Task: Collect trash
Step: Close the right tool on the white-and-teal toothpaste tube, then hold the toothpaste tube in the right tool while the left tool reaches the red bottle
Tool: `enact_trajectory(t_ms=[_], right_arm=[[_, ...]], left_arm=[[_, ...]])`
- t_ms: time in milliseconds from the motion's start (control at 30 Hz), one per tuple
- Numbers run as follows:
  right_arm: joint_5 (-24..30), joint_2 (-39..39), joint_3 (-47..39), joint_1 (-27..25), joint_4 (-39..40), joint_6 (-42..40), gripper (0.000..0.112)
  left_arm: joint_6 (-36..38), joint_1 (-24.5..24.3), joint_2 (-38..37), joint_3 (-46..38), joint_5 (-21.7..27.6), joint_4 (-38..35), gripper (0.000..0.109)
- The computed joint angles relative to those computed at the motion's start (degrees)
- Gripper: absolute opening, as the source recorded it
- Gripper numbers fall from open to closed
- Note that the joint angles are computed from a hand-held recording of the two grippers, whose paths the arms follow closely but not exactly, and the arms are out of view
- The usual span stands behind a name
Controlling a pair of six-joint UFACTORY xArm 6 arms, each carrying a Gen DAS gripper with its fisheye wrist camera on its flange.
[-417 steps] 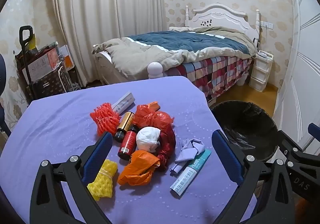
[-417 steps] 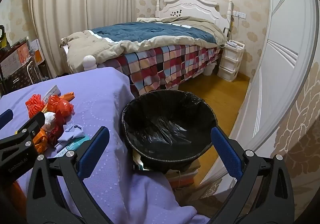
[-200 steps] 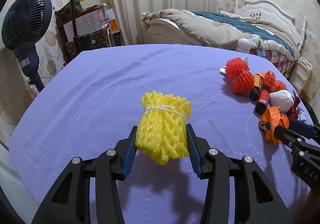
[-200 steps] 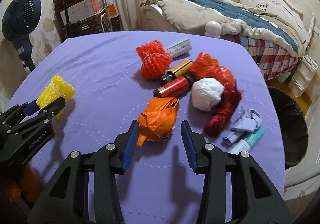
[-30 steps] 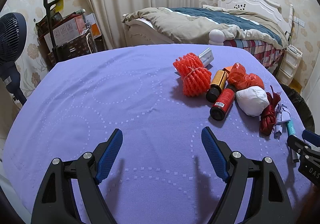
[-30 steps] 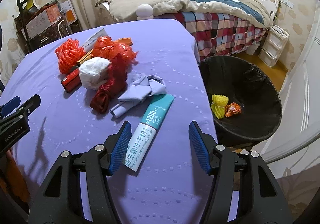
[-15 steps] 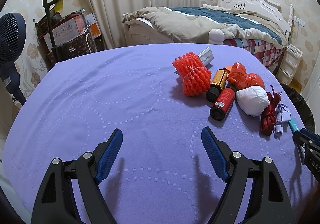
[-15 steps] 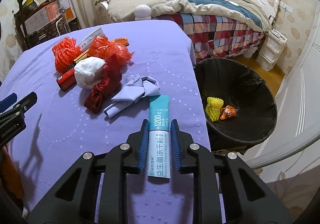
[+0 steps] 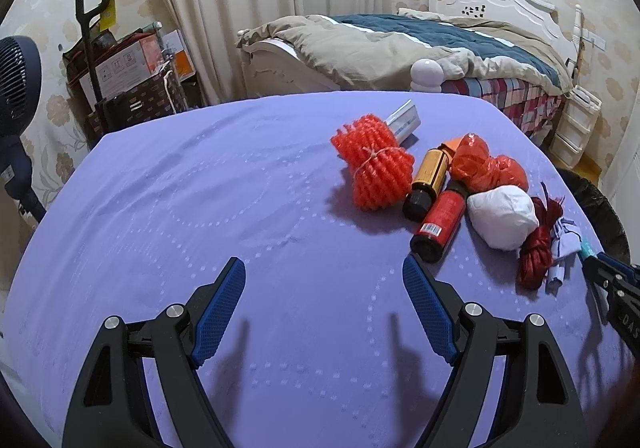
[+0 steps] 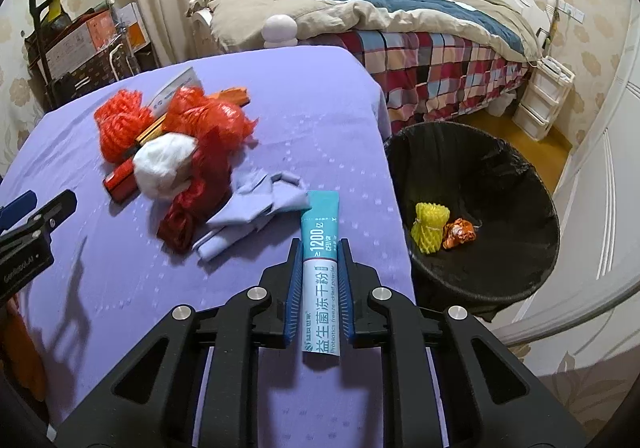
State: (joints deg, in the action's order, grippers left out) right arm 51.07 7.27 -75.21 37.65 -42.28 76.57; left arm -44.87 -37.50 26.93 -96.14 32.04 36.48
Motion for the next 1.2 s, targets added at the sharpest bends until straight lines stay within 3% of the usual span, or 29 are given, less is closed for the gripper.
enact_trajectory(t_ms=[767, 1200], right_arm=[[-4.2, 4.2, -4.3, -3.4, 2.0, -4.7, 0.017], [-4.4, 4.6, -4.8, -3.6, 2.1, -4.9, 0.017]], left_arm=[[6.9, 0.2, 9.9, -15.5, 5.9, -6.3, 0.078], [12.5, -1.1, 11.1, -16.8, 3.7, -9.6, 0.078]])
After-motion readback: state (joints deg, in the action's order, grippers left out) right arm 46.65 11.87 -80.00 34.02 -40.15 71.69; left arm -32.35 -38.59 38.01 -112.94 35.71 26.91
